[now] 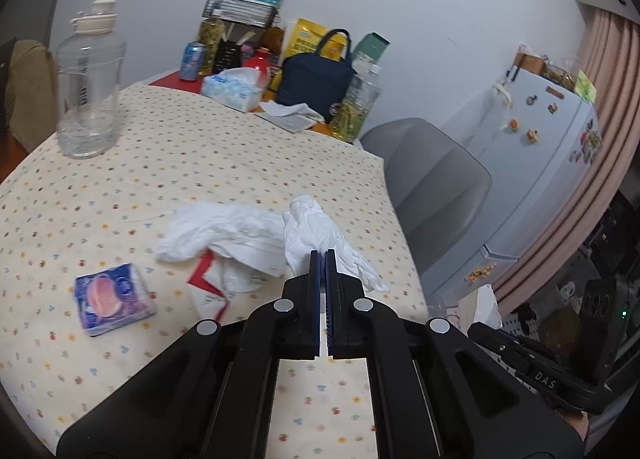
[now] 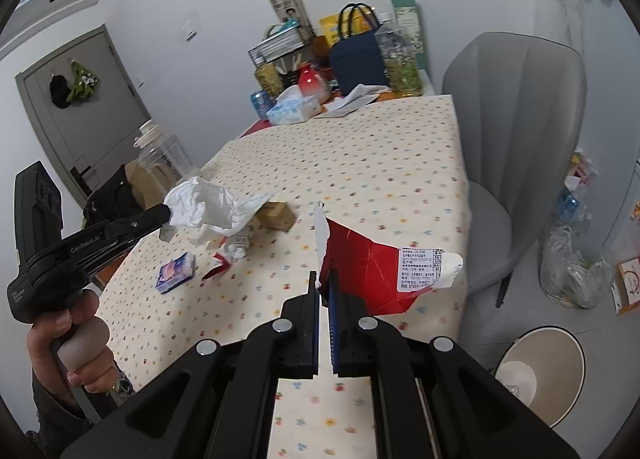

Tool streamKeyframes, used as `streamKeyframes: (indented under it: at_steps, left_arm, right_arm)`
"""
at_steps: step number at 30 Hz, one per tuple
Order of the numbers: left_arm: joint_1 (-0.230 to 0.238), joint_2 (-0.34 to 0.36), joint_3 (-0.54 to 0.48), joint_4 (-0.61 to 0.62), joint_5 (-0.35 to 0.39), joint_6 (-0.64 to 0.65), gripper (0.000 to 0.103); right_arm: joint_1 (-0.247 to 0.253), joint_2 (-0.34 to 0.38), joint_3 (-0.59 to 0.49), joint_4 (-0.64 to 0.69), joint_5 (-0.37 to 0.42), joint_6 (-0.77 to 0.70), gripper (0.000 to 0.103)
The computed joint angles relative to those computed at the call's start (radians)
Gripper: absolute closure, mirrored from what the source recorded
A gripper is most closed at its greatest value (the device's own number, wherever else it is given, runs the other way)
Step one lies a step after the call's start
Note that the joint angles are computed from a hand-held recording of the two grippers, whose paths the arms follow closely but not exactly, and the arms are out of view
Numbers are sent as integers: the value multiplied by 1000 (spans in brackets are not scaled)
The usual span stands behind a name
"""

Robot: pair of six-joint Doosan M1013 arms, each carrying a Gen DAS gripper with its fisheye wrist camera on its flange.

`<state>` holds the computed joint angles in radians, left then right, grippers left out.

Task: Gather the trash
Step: 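Lift both held items and carry them over the beige bin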

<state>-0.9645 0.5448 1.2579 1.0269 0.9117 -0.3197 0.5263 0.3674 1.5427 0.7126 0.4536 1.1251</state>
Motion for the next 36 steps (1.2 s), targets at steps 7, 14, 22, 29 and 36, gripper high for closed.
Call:
streamKeyframes:
  at_steps: [7, 14, 22, 29, 36]
  left_arm:
    - [8, 57, -95, -55, -53, 117, 100]
    - [13, 134, -227, -151, -77, 284, 100]
    - [22, 244, -410, -303, -73, 491, 100]
    - [26, 355, -598, -445, -22, 667, 100]
    - [29, 467, -795, -551, 58, 805, 100]
  right_arm:
    - [-44, -27, 46, -13, -41, 41, 98]
    - [-89, -43, 88, -36, -71, 99, 98]
    - [-146, -52, 137, -39, -97, 143, 98]
    - [-194, -42, 169, -24, -104, 170, 98]
    - [-235, -12, 188, -25, -100, 214, 98]
